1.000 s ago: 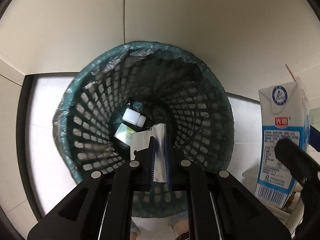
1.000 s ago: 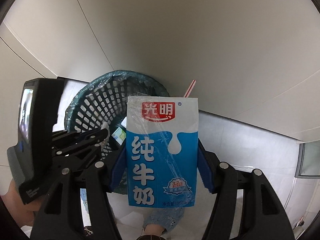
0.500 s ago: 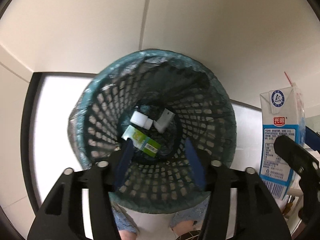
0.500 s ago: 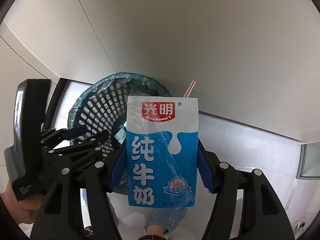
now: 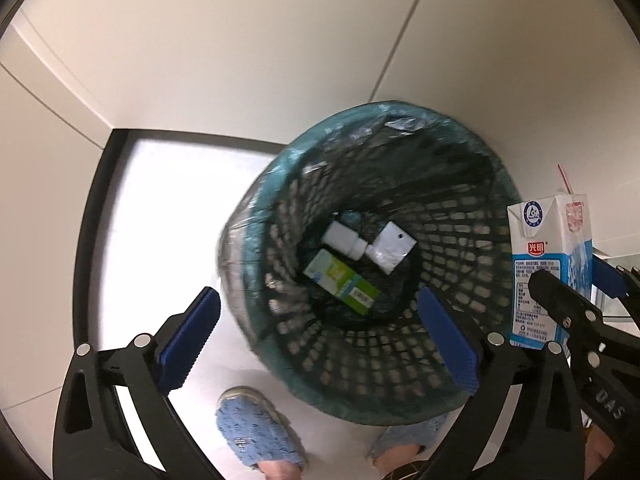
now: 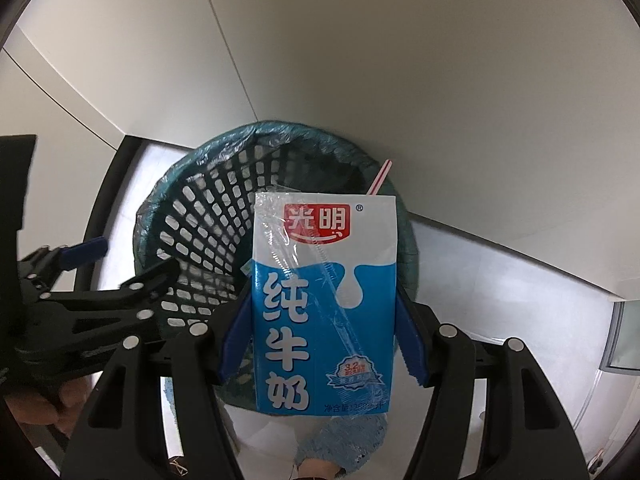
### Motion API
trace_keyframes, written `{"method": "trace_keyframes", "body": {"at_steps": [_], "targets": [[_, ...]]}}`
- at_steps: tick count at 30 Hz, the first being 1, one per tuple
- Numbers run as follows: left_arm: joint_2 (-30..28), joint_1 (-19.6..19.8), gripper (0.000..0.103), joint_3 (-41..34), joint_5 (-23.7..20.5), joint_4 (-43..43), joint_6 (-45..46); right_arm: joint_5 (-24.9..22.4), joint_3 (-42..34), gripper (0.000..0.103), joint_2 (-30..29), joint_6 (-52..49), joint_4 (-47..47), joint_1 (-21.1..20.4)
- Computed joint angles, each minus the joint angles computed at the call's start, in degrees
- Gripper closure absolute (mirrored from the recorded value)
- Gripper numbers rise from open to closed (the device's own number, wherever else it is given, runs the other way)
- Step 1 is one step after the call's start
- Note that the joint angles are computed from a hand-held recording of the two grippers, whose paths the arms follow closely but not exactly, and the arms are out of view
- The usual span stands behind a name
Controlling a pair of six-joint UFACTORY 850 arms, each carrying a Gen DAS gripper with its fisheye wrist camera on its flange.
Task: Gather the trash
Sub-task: 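Open the left tool to drop the plastic bag while the right tool drops the milk carton, then raise both tools from the wastebasket back up over the counter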
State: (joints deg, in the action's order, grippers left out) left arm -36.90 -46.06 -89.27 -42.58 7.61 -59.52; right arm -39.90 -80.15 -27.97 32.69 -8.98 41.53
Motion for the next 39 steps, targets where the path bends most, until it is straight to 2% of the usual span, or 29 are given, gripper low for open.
{"method": "trace_keyframes", "body": {"at_steps": [10, 12, 24, 32, 39], "targets": [[1.9, 0.7, 0.006, 3.2, -1.4, -1.2, 0.9, -0.8, -1.5, 0.042, -1.8, -2.1, 1.9, 0.1], [2.0, 0.8, 0.006, 3.3, -1.7, -1.2, 0.7, -1.1, -1.6, 0.034, -1.9, -2.2, 1.9, 0.1], [2.3, 1.5, 0.006, 2.8, -2.1, -2.3, 1.7, -3.0, -3.0, 0.010, -1.8, 1.8, -1.5, 0.1], [4.3, 1.8, 0.006, 1.0, -4.9, -2.7, 2.4, -7.2, -6.2, 0.008, -0.1, 2.3, -1.4, 0.0], [7.1, 0.9, 0.006, -3.0, -10.5, -1.0, 2.8, -12.7, -10.1, 0.008, 2.7, 5.1, -2.5, 0.6]]}}
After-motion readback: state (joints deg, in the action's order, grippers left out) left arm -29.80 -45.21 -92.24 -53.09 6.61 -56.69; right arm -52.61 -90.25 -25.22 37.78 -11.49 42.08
